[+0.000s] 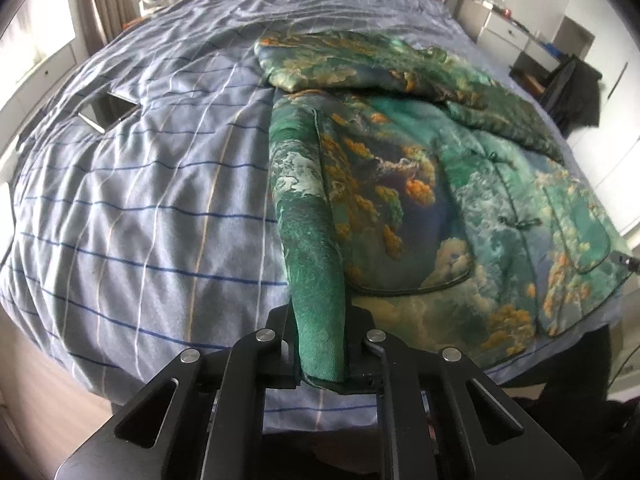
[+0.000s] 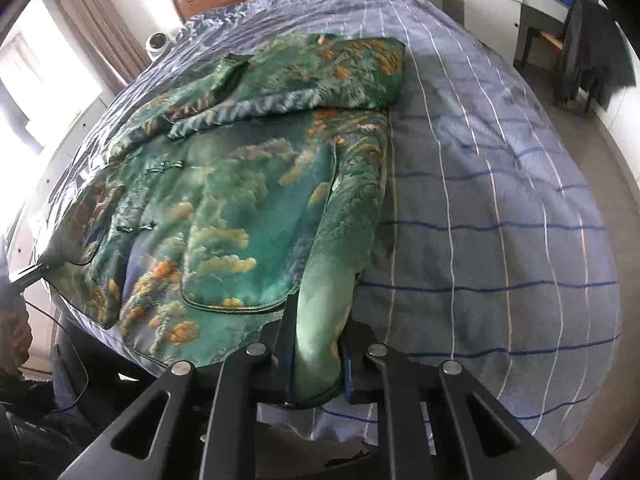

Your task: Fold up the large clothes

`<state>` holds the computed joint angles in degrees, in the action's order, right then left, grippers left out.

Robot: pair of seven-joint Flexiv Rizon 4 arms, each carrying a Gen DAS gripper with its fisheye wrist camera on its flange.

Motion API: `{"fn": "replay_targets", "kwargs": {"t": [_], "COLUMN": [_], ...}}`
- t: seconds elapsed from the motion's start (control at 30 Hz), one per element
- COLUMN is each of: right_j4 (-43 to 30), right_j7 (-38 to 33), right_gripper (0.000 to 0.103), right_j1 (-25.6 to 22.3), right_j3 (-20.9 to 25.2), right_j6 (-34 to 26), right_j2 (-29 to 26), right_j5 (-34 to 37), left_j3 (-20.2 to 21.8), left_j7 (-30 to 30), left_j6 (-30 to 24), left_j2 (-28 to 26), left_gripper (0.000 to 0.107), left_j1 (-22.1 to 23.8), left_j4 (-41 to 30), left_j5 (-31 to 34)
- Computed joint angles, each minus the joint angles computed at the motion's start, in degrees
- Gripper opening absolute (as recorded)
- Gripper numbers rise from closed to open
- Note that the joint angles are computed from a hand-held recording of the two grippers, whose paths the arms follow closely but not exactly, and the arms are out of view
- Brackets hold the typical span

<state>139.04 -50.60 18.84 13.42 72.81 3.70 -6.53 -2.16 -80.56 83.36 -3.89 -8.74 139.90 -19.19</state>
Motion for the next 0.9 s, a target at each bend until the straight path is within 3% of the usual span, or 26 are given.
{"fn": "replay_targets", "kwargs": {"t": [0.07,0.43,0.9], "right_j4": [-0.23,-0.88,-1.86], "right_j7": [-0.35,-4.17,-6.47], "right_gripper": [0.016,0.015,0.015], "right_j1": [0.17,1.21,1.38], "right_j3": [0.19,0.33,0.32], "right_j6": [-0.47,-3.29,-4.2], "right_j2": [0.65,2.1,1.32], "right_j5": [-0.24,2.68,4.81], "left_j3": [-0.63,1.15,1.51], "left_j7": [1.9,0.35,0.27], "left_j6": [0.2,-2.51,-3.6], "left_j2": [0.45,3.13,3.75], "left_gripper": [0.011,0.011,0.011], "left_j1": [0.02,-0.41,-0.19], "left_j4": [0.61,1.28,1.45], "left_j5": [-2.56,2.17,1.79]}}
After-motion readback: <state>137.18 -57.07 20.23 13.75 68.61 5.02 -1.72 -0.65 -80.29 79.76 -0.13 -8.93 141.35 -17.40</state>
